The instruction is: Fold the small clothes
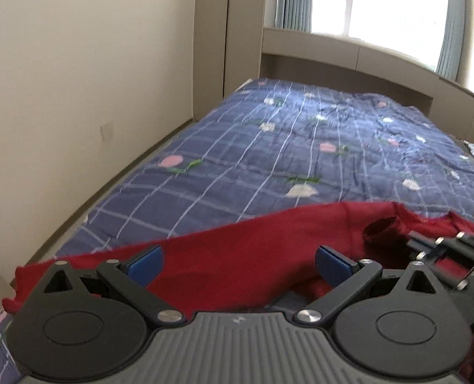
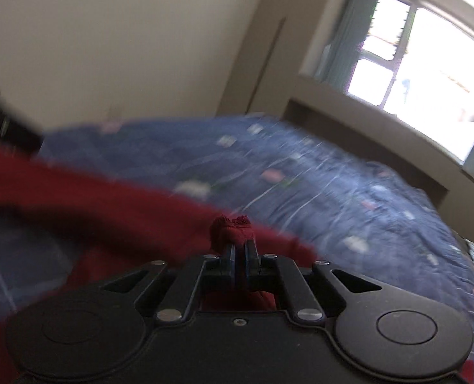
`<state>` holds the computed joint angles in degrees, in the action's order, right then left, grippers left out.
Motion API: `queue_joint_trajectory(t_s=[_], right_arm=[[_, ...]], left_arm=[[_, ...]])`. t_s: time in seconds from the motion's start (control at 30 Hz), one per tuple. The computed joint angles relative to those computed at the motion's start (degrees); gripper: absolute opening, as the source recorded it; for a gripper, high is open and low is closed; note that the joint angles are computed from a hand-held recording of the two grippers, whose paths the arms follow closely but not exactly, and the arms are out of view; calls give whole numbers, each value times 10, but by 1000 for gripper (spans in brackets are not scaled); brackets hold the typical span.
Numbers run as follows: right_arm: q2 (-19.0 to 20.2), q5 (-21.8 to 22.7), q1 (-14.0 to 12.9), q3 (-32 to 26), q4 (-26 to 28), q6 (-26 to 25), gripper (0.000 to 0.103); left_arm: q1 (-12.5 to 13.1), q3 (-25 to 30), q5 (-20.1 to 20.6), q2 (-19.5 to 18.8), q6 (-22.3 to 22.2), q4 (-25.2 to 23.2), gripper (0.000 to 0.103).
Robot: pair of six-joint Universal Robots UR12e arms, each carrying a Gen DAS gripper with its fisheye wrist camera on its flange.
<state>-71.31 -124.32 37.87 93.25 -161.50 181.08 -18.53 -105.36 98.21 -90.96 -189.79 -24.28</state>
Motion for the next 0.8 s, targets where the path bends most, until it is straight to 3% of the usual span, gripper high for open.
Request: queue_joint_trajectory(t_s=[0.1,0.2,0.27,0.4,0.47,0.57,0.7,0.8], right_arm=[[-1,6,5,11,12,-4,8],[-12,40,1,25,3,-2,30],[-23,49,2,38,-12,-1,58],[-56,39,1,73,-36,4,81],[-78,11,4,97,-37,15,93],[-112,-38,6,132,-17,52,100],[-158,-129,10,171,73,140,102],[-186,-192,11,191,169,213,102]], left_arm=[[1,-3,-4,-3,0,-2,103],[-2,-2,-15,-9,-1,2,103],[-6,0,-22,-15,-2,10,103],[-21,9,-25,-29,-7,26,103],[-30,12,-29,-40,-7,43,103],[-47,21,-31,-61,-10,66,103],[-74,39,-21,-96,-9,89,103],[-99,51,41,-127,-9,123,103]])
